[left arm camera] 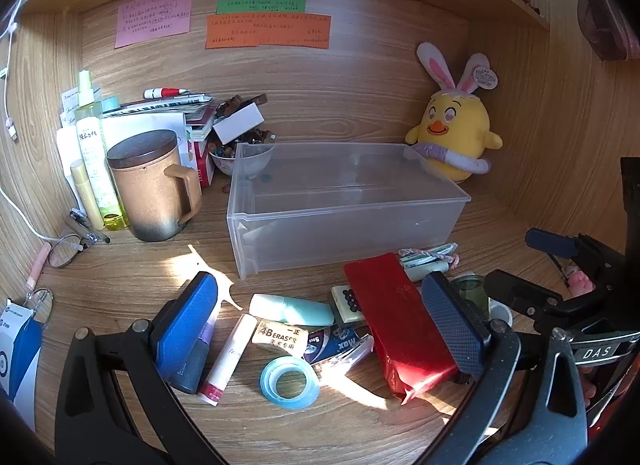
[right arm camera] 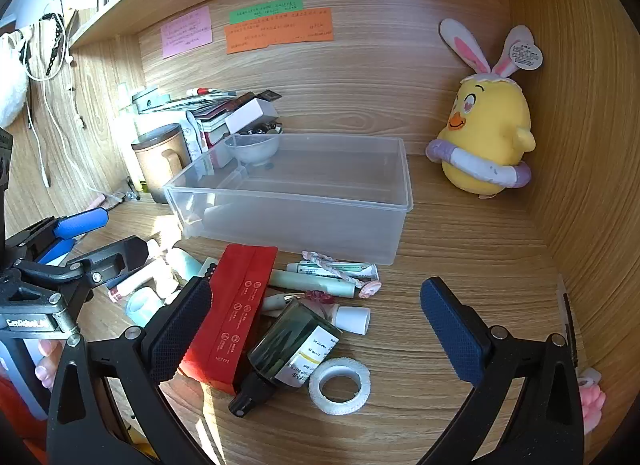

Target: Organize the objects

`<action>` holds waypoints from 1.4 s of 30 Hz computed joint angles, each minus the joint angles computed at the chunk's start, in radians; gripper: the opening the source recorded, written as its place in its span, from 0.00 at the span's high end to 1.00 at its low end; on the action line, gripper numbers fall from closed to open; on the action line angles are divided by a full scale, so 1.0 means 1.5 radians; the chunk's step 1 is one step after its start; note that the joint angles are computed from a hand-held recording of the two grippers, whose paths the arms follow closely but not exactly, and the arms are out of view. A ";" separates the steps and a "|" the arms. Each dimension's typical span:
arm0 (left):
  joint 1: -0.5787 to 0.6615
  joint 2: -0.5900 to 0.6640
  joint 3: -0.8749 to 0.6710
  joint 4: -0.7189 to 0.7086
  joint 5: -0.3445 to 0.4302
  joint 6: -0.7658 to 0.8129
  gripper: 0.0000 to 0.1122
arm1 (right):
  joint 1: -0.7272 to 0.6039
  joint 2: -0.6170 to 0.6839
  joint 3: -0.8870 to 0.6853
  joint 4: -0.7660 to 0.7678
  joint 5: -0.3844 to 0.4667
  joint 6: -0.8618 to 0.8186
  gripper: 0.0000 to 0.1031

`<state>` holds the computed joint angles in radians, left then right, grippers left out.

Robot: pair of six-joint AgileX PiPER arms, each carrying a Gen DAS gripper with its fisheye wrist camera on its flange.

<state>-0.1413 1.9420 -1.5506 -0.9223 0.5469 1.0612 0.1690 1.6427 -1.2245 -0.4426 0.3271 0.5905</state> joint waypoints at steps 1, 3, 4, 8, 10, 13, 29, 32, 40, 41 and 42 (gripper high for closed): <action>0.000 0.000 0.000 -0.001 0.001 0.000 0.08 | 0.000 -0.001 0.001 0.003 0.000 -0.003 0.00; 0.000 0.000 -0.001 0.002 0.003 -0.007 0.08 | 0.000 0.000 -0.001 0.003 0.001 -0.004 0.00; 0.000 0.001 -0.003 0.003 0.006 -0.010 0.08 | 0.001 0.001 -0.002 0.001 0.002 -0.001 0.00; 0.000 0.001 -0.003 0.006 0.004 -0.014 0.08 | 0.001 0.000 -0.001 0.003 0.001 -0.002 0.00; 0.000 0.002 -0.005 0.010 0.004 -0.018 0.08 | 0.001 0.001 -0.001 0.003 0.001 -0.002 0.00; 0.001 0.004 -0.007 0.014 0.006 -0.023 0.08 | 0.000 0.002 -0.001 0.020 -0.001 -0.016 0.00; 0.005 0.002 -0.001 -0.006 0.010 -0.001 0.08 | -0.007 0.003 -0.001 0.081 -0.006 -0.073 0.00; 0.012 0.004 -0.003 -0.025 0.025 0.017 0.08 | -0.011 0.003 -0.001 0.123 -0.009 -0.116 0.00; 0.029 0.004 -0.008 -0.047 0.049 0.024 0.08 | -0.020 0.002 0.004 0.202 -0.017 -0.191 0.00; 0.032 0.006 -0.013 -0.044 0.052 0.020 0.08 | -0.023 0.001 0.005 0.214 -0.018 -0.203 0.00; 0.036 0.009 -0.022 -0.037 0.059 0.014 0.08 | -0.026 -0.001 0.006 0.221 -0.018 -0.209 0.00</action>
<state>-0.0867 1.9554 -1.5835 -0.9780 0.6353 1.0822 0.1304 1.6414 -1.2150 -0.1115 0.2994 0.2763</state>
